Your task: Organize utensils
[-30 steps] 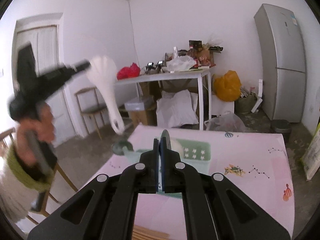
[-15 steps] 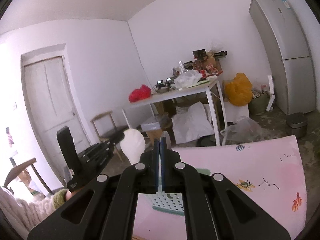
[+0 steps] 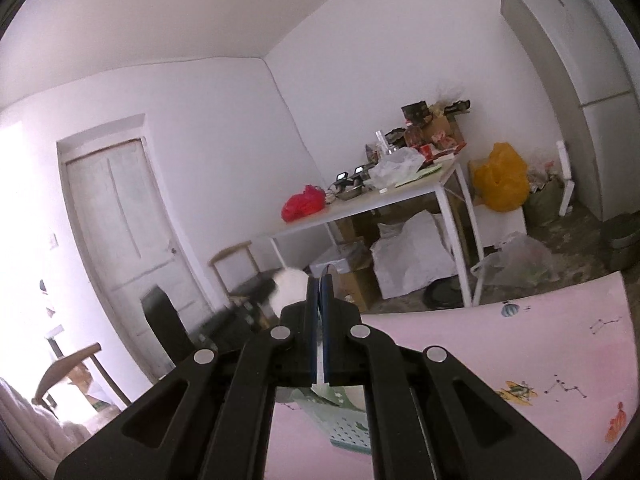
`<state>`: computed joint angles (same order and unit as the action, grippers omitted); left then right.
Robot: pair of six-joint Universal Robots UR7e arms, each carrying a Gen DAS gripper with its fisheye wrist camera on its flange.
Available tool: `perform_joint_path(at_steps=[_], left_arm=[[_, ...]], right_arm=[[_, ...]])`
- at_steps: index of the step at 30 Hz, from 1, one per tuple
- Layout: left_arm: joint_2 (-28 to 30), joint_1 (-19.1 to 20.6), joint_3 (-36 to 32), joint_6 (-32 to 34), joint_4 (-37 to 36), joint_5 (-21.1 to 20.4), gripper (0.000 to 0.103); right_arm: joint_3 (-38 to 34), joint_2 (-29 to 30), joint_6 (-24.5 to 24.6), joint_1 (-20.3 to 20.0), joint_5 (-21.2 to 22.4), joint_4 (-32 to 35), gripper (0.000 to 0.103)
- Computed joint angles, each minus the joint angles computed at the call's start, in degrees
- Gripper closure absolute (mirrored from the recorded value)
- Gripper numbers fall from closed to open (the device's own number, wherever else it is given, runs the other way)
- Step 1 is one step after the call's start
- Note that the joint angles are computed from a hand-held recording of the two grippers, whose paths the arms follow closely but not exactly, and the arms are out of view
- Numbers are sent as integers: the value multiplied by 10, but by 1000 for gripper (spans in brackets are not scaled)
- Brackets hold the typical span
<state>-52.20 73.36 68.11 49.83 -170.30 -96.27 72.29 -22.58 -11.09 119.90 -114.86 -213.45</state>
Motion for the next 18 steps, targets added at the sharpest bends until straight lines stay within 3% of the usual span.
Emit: perform_joint_path(at_steps=[11,13,18], left_arm=[[-19,12,41,17,28,7,100],[-23,13,41,10,38,18,72],[-44,23,40,-26,69,28,53]], right_arm=[[-41,16,26,-31,23,61,101],[-47,19,30,-36,22,69,101],[-57,26,43,-48,21,88,101]])
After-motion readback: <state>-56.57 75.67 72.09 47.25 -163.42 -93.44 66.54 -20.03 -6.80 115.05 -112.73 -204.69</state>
